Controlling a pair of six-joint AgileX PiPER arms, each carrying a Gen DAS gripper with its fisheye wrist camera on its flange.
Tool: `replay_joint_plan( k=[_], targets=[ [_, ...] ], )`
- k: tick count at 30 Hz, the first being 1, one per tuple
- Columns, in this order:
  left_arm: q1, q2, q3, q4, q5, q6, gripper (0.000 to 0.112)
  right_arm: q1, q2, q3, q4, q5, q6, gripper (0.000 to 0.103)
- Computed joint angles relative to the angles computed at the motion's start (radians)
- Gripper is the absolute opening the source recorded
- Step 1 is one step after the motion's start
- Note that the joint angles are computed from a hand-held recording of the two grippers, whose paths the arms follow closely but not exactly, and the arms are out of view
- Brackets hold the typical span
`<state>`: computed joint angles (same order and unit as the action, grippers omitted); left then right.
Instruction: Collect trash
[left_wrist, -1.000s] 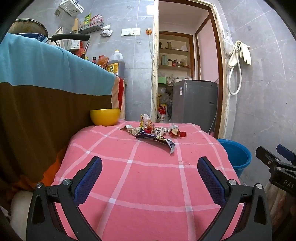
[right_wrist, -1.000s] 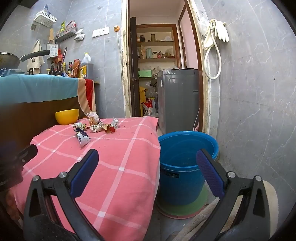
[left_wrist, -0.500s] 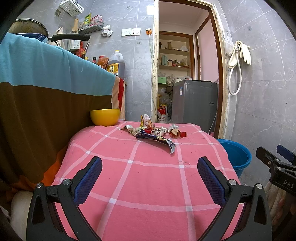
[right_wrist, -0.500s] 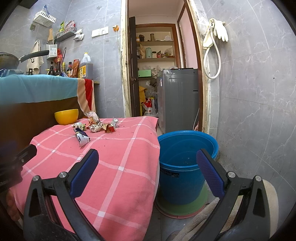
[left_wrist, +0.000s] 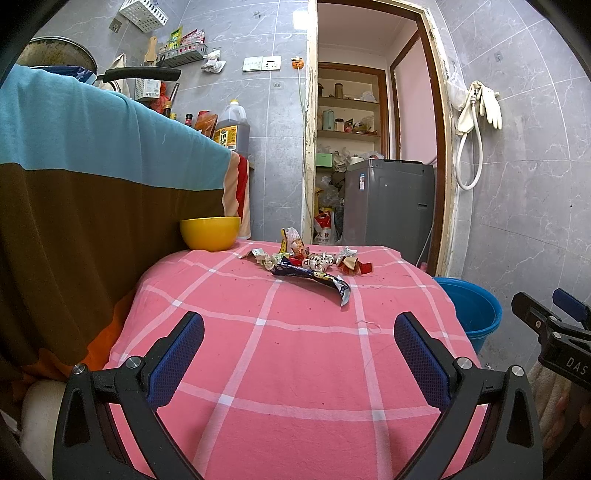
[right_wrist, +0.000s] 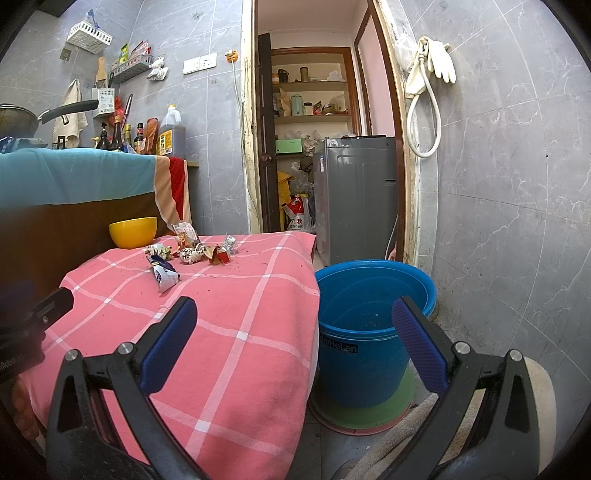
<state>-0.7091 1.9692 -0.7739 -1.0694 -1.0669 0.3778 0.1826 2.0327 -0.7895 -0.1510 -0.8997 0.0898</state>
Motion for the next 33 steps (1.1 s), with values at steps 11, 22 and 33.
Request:
replay_joint_plan(
  k=[11,22,33],
  targets=[
    [0.0,0.0,0.0,0.0,0.0,0.0,0.101,0.008,0.006,-0.006,0.012,-0.003,-0.003,0.103],
    [0.0,0.0,-0.002,-0.001,0.001,0.002,0.101,0.002,-0.001,-0.004,0.003,0.003,0.001,0.103],
    [0.001,0.0,-0.001,0.0,0.002,0.0,0.101,0.003,-0.002,-0.003,0.005,0.004,0.001,0.103]
  ],
)
